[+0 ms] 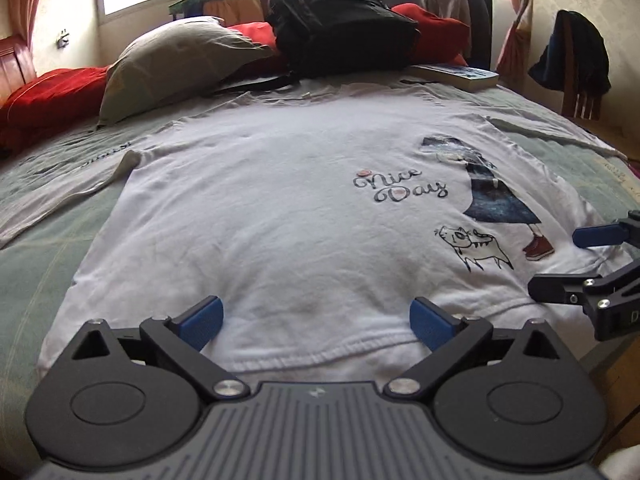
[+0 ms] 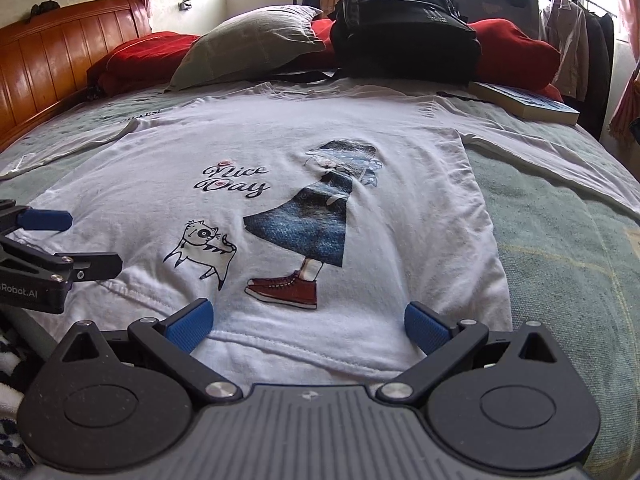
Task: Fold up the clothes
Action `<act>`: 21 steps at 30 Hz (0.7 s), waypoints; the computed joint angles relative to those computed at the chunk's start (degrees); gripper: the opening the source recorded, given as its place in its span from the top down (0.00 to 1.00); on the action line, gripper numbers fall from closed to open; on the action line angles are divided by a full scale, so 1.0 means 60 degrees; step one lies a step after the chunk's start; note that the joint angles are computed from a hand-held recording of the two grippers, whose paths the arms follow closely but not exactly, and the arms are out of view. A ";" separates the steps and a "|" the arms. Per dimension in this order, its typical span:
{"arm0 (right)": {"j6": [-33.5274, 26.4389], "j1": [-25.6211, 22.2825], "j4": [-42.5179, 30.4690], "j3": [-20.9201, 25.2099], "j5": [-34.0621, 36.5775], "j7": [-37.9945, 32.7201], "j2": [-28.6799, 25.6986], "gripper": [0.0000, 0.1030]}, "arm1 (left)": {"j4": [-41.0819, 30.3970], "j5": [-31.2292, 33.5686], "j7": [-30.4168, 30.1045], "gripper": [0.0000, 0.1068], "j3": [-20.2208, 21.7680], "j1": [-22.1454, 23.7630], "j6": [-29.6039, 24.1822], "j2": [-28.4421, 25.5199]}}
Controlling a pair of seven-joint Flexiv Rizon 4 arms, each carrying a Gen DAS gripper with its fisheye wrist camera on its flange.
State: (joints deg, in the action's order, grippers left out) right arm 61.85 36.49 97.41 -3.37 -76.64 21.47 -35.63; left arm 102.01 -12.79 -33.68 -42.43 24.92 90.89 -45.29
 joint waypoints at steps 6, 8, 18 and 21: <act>0.0332 -0.0538 0.0487 -0.0202 -0.1216 0.1031 0.0854 0.00 | -0.0098 0.0278 -0.0216 0.07 0.0063 -0.0079 0.0275 0.0111; -0.0230 -0.0870 0.0407 -0.0198 -0.1131 0.0886 0.1039 0.00 | -0.0270 0.0248 -0.0257 0.07 0.0228 -0.0239 0.0119 0.0101; -0.1597 -0.2905 -0.2544 -0.0056 0.4276 -0.2918 -0.1005 0.00 | -0.1200 -0.0901 0.0175 0.07 0.1340 -0.1254 -0.1119 0.0040; -0.1691 -0.2722 -0.2455 -0.0205 0.4804 -0.3380 -0.1197 0.00 | -0.1404 -0.1258 0.0416 0.06 0.1530 -0.1457 -0.1351 0.0016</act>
State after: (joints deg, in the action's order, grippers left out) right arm 51.70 20.16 82.68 -4.60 -47.81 1.19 -42.81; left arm 93.59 -20.34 -31.19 -33.26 16.18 82.79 -45.19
